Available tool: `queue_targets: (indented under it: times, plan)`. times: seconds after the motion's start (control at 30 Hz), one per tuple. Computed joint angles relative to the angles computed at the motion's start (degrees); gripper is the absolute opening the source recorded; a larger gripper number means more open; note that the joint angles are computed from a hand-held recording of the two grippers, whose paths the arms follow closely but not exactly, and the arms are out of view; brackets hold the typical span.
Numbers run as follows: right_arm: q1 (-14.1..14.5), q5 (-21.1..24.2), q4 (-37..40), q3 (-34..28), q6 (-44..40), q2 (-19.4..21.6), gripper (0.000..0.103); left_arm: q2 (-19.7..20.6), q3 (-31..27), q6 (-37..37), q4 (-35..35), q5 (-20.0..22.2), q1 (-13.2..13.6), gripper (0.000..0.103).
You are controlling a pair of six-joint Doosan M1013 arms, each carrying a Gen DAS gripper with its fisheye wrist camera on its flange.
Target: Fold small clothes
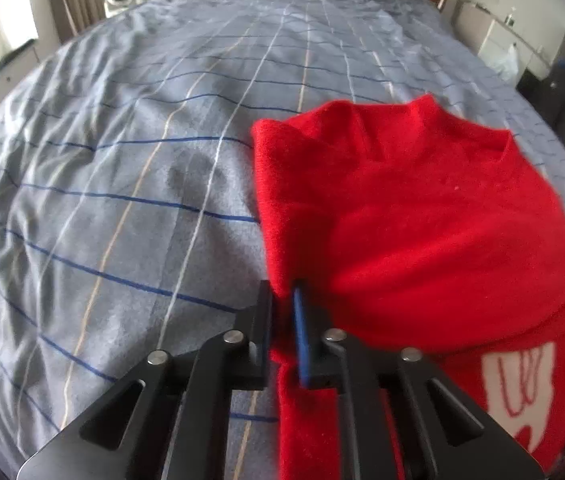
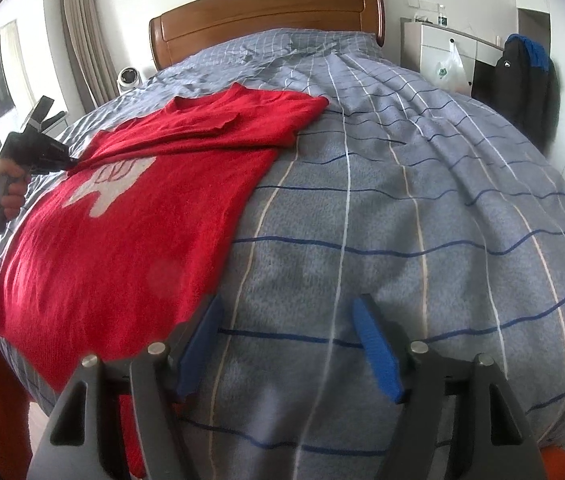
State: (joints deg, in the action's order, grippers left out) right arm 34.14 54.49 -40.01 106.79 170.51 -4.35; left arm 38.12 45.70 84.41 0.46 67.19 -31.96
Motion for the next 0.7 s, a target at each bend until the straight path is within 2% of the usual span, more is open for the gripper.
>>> queue_targets:
  times: [0.07, 0.1, 0.13, 0.27, 0.37, 0.5, 0.63, 0.67, 0.7]
  plan:
    - [0.0, 0.0, 0.0, 0.0, -0.1, 0.0, 0.070, -0.7, 1.2, -1.8, 2.6, -1.0, -0.3, 0.039]
    - [0.0, -0.1, 0.0, 0.0, 0.0, 0.0, 0.070, -1.0, 1.9, -2.9, 3.6, -1.9, -0.2, 0.065]
    - [-0.1, -0.3, 0.1, 0.1, 0.1, -0.1, 0.070, -1.8, 3.2, -3.4, 3.1, -3.2, 0.3, 0.079]
    - [-0.1, -0.6, -0.7, 0.4, 1.5, -0.5, 0.070, -6.5, 10.6, 0.1, -2.3, -8.8, 2.0, 0.081]
    - [0.6, 0.0, -3.5, 0.5, 3.6, -0.7, 0.070, -12.1, 20.1, 1.4, -1.6, -16.4, 2.9, 0.092]
    - [0.9, 1.3, -5.3, 0.5, 5.0, -0.7, 0.070, -15.4, 26.9, -1.0, 0.7, -22.9, 4.2, 0.094]
    - [0.4, 2.5, -3.5, 0.2, 4.1, 0.0, 0.070, -14.9, 26.2, -1.4, 0.7, -24.6, 5.2, 0.094]
    - [0.3, 2.7, -3.4, 0.1, 4.0, 0.2, 0.070, -14.3, 25.3, -2.2, 2.1, -25.1, 5.1, 0.096]
    - [0.2, 2.8, -3.3, 0.1, 3.9, 0.3, 0.070, -13.5, 23.8, -3.0, 3.6, -24.9, 5.0, 0.103]
